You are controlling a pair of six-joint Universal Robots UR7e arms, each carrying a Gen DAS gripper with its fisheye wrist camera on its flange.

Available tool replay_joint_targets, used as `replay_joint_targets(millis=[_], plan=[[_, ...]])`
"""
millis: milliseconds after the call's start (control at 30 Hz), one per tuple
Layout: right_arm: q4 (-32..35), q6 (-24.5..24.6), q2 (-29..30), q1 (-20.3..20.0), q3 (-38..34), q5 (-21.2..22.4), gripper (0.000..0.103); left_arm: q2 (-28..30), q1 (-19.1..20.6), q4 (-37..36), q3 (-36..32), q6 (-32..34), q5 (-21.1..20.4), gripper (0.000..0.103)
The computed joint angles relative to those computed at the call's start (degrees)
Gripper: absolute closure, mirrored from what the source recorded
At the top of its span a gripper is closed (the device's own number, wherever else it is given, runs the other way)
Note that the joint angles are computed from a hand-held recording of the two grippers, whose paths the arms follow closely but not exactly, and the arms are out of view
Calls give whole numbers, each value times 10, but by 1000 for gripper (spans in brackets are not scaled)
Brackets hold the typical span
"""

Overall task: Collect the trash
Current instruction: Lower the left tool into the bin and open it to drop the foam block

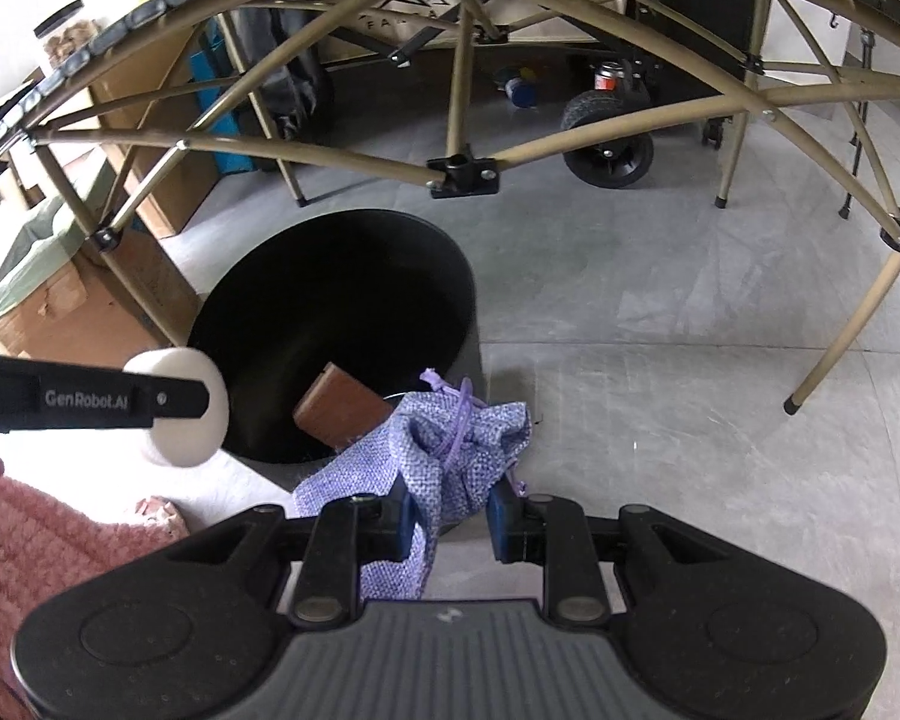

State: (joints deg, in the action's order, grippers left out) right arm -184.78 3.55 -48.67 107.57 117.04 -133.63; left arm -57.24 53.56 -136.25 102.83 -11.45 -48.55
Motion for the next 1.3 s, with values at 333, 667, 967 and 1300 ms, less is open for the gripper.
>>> replay_joint_targets(millis=[333,667,967,1300], plan=[[-34,8,-15,-10,12,-15,80,35,-15,-13,-27,14,5,73],[-61,20,-24,-16,19,-30,80,75,-9,8,-72,-8,13,73],[-67,29,-18,-17,16,-43,80,99,-2,10,-93,-26,26,73],[-63,39,-10,-17,10,-59,80,112,8,-17,-98,-17,27,72]])
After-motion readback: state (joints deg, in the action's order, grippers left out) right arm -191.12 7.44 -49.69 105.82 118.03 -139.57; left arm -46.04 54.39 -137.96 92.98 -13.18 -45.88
